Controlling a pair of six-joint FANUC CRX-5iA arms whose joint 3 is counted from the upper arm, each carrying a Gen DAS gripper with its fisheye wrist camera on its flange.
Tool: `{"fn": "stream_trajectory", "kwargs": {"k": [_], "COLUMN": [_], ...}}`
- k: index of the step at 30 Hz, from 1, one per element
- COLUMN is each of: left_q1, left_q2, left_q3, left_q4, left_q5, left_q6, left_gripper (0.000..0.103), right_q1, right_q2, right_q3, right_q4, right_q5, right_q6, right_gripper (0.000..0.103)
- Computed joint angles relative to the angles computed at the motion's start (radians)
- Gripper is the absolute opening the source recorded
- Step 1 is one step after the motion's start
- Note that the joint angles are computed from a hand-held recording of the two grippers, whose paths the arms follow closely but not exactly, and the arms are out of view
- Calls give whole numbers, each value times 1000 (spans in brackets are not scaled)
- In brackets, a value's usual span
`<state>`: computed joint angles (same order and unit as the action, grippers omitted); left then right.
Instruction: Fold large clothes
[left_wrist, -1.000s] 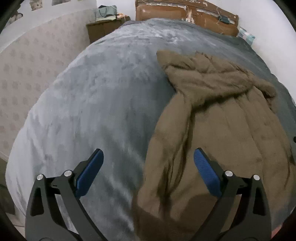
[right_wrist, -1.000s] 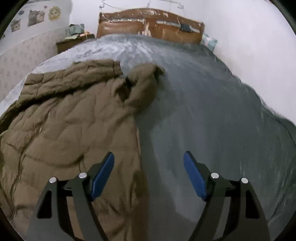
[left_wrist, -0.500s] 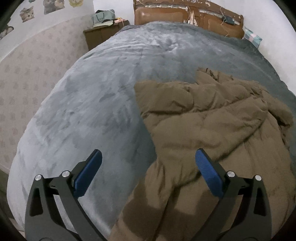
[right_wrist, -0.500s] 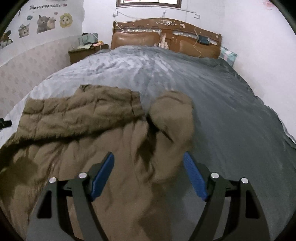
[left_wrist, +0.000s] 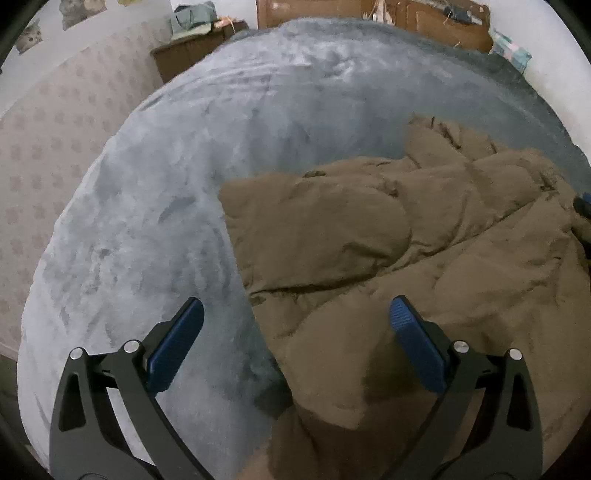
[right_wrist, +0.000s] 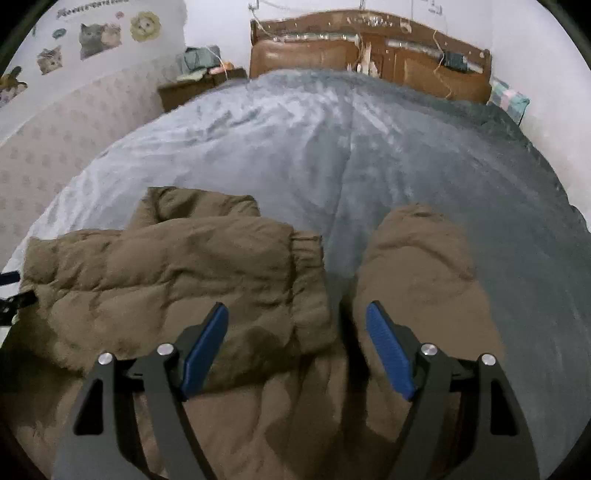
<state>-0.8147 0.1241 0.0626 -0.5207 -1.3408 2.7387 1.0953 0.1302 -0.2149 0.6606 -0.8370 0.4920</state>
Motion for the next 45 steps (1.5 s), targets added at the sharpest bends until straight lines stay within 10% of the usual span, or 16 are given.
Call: {"fn": "stream_trajectory", "kwargs": {"k": [3, 8, 10, 21, 25, 27, 31, 33, 36, 38, 45], "left_q1": [20, 8, 2, -65, -91, -108, -117, -102, -68, -64, 43], "left_q2": [-1, -1, -3, -46, -5, 9, 64, 79, 94, 117, 160], "left_q3": [-14, -8, -5, -15, 55, 92, 171, 176, 163, 170, 117], "left_q4": [29, 4, -5, -41, -73, -92, -120, -109, -56, -56, 74], "left_q5": [16, -15, -26, -34, -90, -94, -120, -102, -66, -82, -7], "left_q6": [-8, -6, 6, 89, 69, 54, 39, 56, 51, 50, -5], "left_gripper": [100, 100, 100, 100, 100, 100, 99, 94, 55, 49, 40], "right_q1": [-35, -22, 0, 241, 243, 256, 281, 273, 259, 251, 159], "right_q2": [54, 56, 27, -177, -247, -270, -237, -191, -142, -120, -75], "right_q3": [77, 62, 27, -162, -226, -244, -233, -207, -200, -198, -179], "right_q4": [-142, -135, -71, 92, 89, 170, 328, 321, 300, 287, 120], "right_q5": [-4, 4, 4, -317, -293, -292, -312, -289, -265, -271, -181], "right_q6": [106, 112, 67, -151, -226, -329, -415, -391, -383, -387, -366], "right_gripper": [75, 14, 6, 4, 12, 50, 64, 63, 48, 27, 8]}}
